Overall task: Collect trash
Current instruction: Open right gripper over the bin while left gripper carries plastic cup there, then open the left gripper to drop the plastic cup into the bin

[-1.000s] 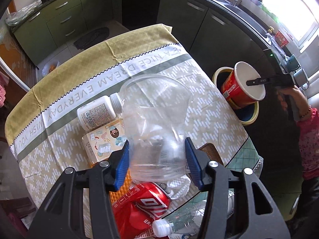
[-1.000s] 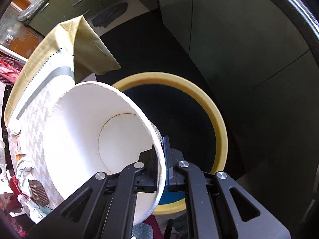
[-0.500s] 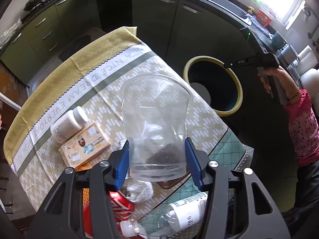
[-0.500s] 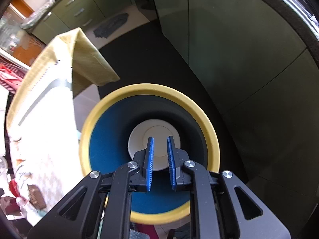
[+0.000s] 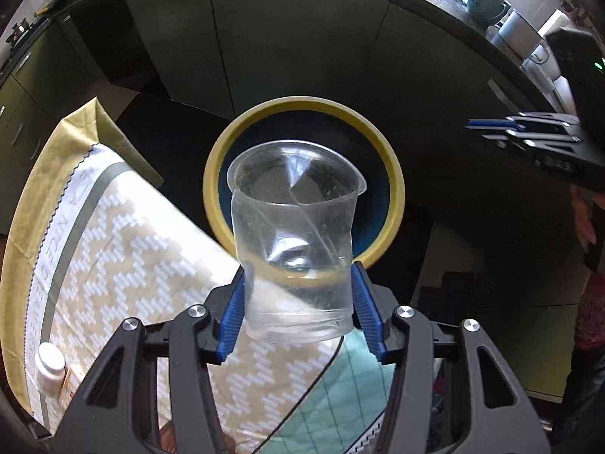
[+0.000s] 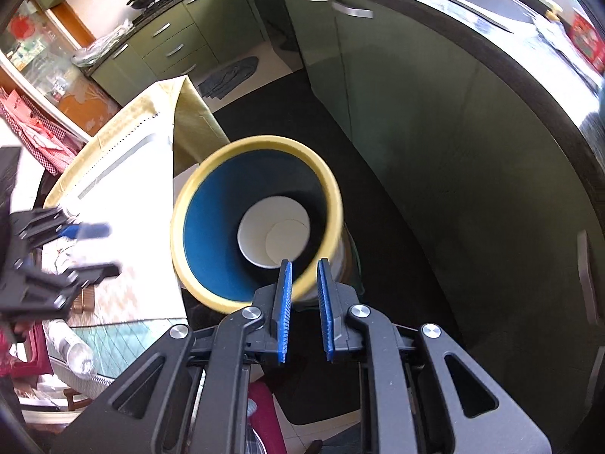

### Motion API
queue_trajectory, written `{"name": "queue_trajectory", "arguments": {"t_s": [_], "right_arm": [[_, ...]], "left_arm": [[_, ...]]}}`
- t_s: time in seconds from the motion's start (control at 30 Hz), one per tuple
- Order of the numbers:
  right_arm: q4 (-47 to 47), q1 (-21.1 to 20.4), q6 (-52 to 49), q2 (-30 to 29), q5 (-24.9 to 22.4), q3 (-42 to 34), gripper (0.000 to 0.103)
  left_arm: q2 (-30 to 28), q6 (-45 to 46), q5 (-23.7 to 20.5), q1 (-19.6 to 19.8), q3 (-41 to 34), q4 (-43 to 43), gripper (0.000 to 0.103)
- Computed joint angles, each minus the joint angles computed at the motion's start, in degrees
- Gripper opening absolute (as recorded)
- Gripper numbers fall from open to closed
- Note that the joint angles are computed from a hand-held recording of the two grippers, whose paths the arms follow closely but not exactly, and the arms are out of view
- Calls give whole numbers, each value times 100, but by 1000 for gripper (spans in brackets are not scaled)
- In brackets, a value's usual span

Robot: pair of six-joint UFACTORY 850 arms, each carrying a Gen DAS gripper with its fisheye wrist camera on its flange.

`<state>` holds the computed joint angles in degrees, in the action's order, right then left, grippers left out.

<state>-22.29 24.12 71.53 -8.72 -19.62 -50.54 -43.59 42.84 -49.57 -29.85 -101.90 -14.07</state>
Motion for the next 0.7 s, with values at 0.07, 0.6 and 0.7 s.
{"name": "queue_trajectory", "arguments": {"t_s": [0.07,0.6,0.7], "right_arm": [[-176,33,357,244,21,284,16],[-225,265,216,375,328,448,28],[397,455,-771,-73,445,-81,28]], "left_arm": [[-312,-215,1,-157,-308,177,51],[506,103,215,119,285,-326,73],[1220,443,365,579,926,-740,78]]}}
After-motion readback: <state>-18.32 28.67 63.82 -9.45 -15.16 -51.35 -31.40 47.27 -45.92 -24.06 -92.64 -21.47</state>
